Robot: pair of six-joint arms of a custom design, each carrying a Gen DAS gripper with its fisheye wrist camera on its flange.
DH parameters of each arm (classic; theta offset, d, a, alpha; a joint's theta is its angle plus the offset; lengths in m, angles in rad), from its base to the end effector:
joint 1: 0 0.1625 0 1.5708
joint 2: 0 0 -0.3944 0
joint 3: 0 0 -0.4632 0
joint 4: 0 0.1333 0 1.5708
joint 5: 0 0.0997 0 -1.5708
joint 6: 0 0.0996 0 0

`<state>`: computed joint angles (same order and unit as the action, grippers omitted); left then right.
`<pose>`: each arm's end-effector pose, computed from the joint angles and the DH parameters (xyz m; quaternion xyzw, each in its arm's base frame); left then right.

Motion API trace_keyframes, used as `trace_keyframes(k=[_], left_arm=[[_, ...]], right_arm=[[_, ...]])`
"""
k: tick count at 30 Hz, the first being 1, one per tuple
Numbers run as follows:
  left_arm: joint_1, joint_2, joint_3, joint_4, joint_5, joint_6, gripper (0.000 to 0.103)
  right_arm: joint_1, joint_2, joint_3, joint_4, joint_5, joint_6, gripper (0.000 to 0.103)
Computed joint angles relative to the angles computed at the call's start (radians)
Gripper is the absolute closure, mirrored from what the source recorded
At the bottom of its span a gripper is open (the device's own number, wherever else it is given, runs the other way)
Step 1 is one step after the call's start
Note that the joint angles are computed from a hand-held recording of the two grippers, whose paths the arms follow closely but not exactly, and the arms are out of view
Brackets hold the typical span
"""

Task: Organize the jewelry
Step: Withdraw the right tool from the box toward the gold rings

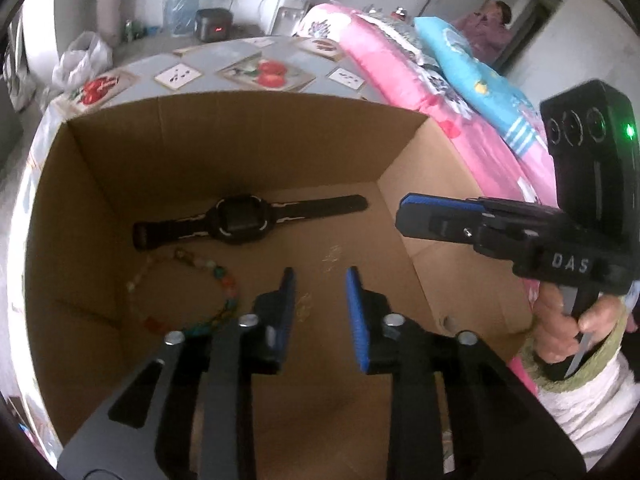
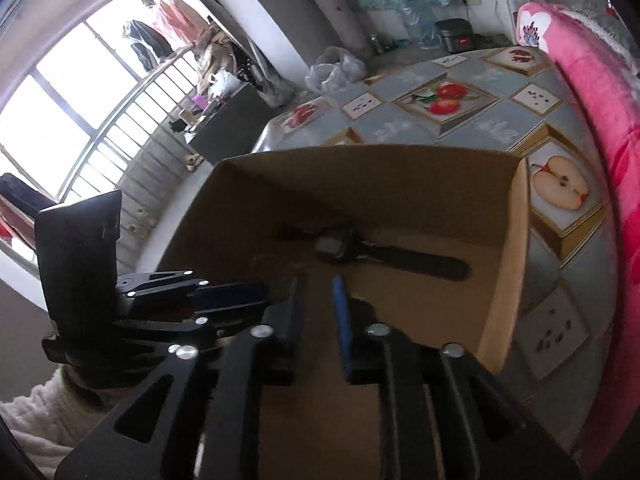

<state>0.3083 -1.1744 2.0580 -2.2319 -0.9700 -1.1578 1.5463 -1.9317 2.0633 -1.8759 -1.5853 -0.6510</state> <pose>-0.4429 -0.3400 0.0661 0.0825 0.9463 -0.2377 0.2030 0.1212 -0.4384 0.3898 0.3064 -0.9479 0.0793 0.0355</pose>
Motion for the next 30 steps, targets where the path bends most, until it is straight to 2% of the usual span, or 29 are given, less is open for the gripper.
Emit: trace_keyframes(k=[6, 10, 15, 19, 24, 26, 30], left_arm=[[-0.008, -0.017, 0.026, -0.045, 0.041, -0.021, 0.076], [-0.048, -0.044, 0.036, -0.022, 0.108, -0.042, 0.076], [-0.164, -0.101, 0.077, 0.031, 0.235, -0.086, 0.076], [-0.276, -0.159, 0.127, 0.088, 0.299, -0.149, 0.076], [-0.398, -0.210, 0.203, 0.113, 0.285, -0.258, 0.076], [-0.428, -0.208, 0.219, 0.121, 0.263, -0.289, 0.076], [-0.458, -0.151, 0.239, 0.067, 0.173, -0.316, 0.076]], right_arm=[[-0.016, -0.023, 0.004, -0.026, 0.026, -0.020, 0.085], [-0.025, -0.064, 0.012, -0.038, 0.058, -0.038, 0.085], [-0.059, -0.218, 0.049, -0.003, 0.158, -0.114, 0.085], [-0.127, -0.379, 0.085, 0.081, 0.258, -0.215, 0.085], [-0.279, -0.587, 0.118, 0.292, 0.352, -0.407, 0.085], [-0.330, -0.651, 0.143, 0.351, 0.329, -0.458, 0.085], [-0.396, -0.713, 0.204, 0.412, 0.247, -0.458, 0.085]])
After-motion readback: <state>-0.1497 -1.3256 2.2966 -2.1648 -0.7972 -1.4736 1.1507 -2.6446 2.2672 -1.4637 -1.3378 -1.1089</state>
